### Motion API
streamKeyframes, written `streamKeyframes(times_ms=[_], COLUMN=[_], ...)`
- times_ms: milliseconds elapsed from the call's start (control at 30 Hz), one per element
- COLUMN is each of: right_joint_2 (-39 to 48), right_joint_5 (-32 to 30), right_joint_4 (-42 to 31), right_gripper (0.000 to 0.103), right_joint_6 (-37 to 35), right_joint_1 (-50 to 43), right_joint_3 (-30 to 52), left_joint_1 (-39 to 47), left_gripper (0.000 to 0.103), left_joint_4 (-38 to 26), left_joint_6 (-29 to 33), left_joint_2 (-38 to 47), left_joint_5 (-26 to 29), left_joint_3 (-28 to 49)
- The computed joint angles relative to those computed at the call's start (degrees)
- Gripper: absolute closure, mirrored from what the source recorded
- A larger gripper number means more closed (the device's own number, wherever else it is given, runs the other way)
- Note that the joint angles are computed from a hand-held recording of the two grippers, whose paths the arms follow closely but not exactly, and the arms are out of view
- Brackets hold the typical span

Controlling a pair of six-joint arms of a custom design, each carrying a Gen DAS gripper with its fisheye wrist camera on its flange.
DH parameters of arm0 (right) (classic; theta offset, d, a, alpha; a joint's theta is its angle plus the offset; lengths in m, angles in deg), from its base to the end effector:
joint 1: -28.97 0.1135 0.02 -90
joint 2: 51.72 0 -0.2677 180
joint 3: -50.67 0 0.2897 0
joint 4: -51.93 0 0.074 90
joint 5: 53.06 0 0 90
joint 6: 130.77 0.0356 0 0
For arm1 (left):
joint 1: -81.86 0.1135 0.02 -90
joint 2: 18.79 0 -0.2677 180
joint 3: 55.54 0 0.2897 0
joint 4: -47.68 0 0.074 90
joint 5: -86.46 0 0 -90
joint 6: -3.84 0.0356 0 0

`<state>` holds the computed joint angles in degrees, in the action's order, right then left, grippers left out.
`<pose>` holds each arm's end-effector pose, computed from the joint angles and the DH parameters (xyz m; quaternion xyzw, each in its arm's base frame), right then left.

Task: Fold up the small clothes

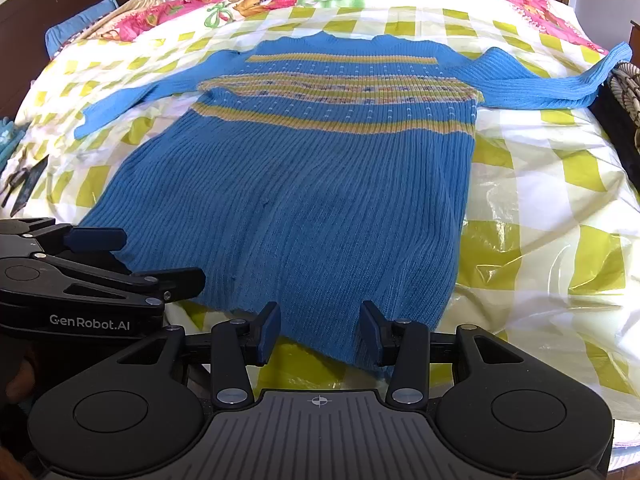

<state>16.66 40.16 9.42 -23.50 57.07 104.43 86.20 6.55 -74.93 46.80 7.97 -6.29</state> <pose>0.2313 0.1212 0.1972 -0.0826 0.9552 0.0842 0.2713 0.2458 0.0115 0.1840 0.0854 0.9517 -0.0576 0.2891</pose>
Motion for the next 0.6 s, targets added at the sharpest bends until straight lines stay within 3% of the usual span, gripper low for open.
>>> streamKeyframes(times_ms=[600], right_joint_2=[0.52], right_joint_5=[0.14], right_joint_4=[-0.23], right_gripper=[0.060], right_joint_6=[-0.30], right_joint_1=[-0.01], right_joint_3=[0.28], left_joint_1=[-0.63], left_gripper=[0.000], left_joint_4=[0.12], left_joint_6=[-0.42], left_joint_2=[0.42], left_joint_5=[-0.27], left_joint_3=[-0.20])
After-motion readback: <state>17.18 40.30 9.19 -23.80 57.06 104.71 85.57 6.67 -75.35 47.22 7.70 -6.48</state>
